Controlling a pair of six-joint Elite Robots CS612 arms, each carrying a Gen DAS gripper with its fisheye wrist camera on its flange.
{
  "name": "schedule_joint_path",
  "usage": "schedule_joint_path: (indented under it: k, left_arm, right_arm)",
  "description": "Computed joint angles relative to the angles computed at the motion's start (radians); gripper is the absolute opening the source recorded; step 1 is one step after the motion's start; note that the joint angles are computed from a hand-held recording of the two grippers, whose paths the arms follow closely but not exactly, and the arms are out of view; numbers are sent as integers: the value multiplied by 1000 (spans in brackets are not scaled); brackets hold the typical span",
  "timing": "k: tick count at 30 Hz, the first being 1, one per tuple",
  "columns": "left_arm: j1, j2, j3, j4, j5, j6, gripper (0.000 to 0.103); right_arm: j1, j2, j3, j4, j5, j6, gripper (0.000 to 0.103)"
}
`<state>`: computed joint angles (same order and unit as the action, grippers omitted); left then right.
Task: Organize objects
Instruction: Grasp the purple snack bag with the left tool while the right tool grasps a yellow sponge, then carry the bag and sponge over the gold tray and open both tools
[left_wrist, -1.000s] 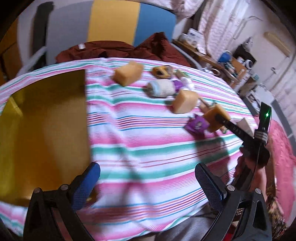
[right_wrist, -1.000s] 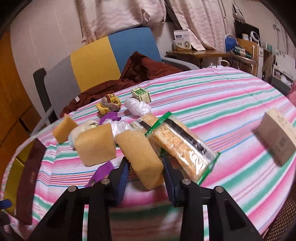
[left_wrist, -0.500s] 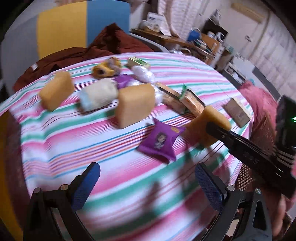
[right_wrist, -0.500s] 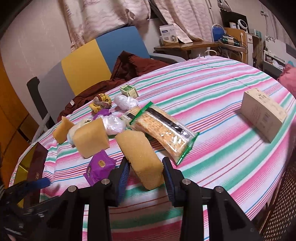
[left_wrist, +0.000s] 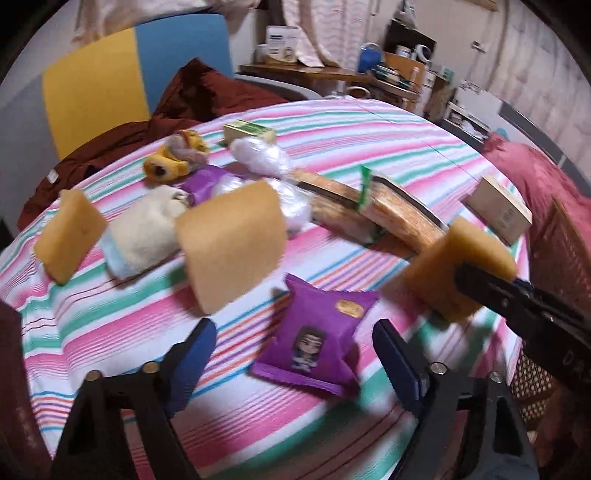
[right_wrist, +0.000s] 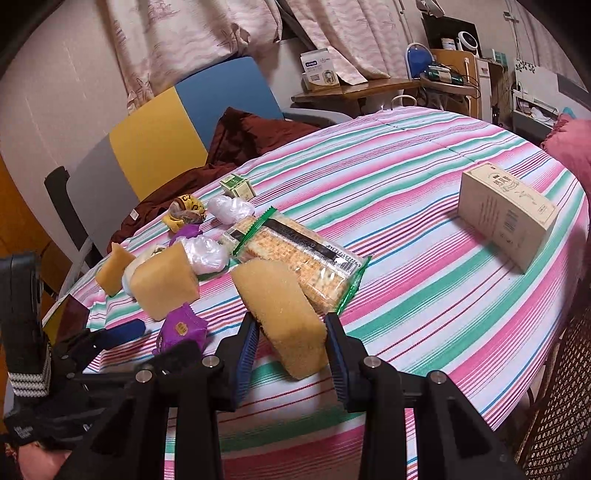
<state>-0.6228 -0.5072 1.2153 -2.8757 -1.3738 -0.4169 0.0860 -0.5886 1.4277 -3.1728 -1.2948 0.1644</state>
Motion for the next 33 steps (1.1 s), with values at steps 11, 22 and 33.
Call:
schedule_joint_path:
  k: [11, 22, 33]
  left_arm:
    - [-7, -12, 51, -48, 18, -15, 42]
    - [-24, -81, 215, -187, 27, -82, 35]
    - [-28, -147, 347, -314, 57, -160, 34]
  right_arm:
    - [0, -6, 9, -13, 34, 19, 36]
    - [20, -18, 24, 1, 81, -12, 36]
    - [46, -27, 32, 19, 108, -65, 36]
